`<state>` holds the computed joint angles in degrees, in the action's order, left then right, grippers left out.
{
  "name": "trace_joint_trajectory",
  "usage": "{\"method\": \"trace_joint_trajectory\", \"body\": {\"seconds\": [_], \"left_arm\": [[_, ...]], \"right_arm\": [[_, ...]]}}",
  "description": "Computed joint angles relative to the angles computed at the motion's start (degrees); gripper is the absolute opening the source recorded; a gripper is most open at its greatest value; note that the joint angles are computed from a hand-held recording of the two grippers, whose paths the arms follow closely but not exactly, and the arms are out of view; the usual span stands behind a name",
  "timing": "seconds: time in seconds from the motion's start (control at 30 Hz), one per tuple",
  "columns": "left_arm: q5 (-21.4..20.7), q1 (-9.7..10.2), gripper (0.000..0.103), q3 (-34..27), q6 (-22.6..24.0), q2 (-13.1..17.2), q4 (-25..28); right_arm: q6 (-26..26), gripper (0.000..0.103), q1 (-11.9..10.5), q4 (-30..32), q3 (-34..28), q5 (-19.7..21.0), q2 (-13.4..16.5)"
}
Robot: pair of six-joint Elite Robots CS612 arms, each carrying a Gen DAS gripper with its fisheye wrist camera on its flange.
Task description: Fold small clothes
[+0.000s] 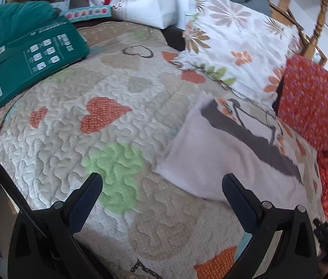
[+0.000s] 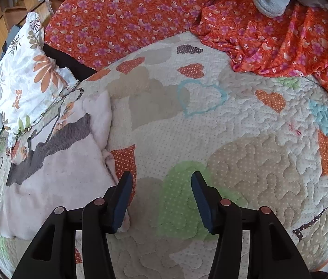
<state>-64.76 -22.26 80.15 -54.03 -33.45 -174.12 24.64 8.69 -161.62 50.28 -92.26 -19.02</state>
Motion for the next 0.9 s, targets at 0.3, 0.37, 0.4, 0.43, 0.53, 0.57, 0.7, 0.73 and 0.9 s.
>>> {"method": "trace_joint_trajectory", "body": {"seconds": [0.3, 0.37, 0.4, 0.43, 0.53, 0.57, 0.7, 0.73, 0.9], "left_arm": [[-4.9, 1.01, 0.103, -0.9, -2.1, 0.3, -0.4], [-7.6, 1.69, 0.103, -2.0, -3.9, 0.7, 0.9], [-9.0, 2.04, 0.103, -2.8, -4.5, 1.0, 1.7], [-10.0, 2.28, 0.103, -3.4, -4.8, 1.4, 2.4], [-11.3, 2.80, 0.103, -6.2, -4.7, 2.6, 6.1], [-11.0, 2.83, 0.103, -6.9, -4.3, 2.9, 7.2], [-8.9, 2.67, 0.103, -9.1, -3.7, 4.4, 9.0], [-8.7, 2.65, 0.103, -9.5, -4.0, 4.9, 8.9], [-7.3, 2.80, 0.098, -12.8, -2.0, 7.2, 10.1]], "right_arm": [[-0.4, 0.057, 0.1, 1.1, -0.9, 0.0, 0.5], [-0.7, 0.057, 0.1, 1.4, -1.1, 0.1, 0.6], [-0.7, 0.057, 0.1, 1.5, -1.2, 0.2, 0.7], [-0.8, 0.057, 0.0, 1.5, -1.2, 0.3, 0.7], [-0.9, 0.057, 0.0, 1.9, -1.2, 0.6, 0.7], [-1.0, 0.057, 0.0, 2.0, -1.4, 0.8, 0.8], [-1.8, 0.057, 0.0, 2.6, -1.7, 1.3, 1.0], [-2.4, 0.057, 0.1, 2.4, -1.8, 1.3, 1.1], [-5.2, 0.057, 0.9, 1.1, -2.2, -0.9, 1.6]]}}
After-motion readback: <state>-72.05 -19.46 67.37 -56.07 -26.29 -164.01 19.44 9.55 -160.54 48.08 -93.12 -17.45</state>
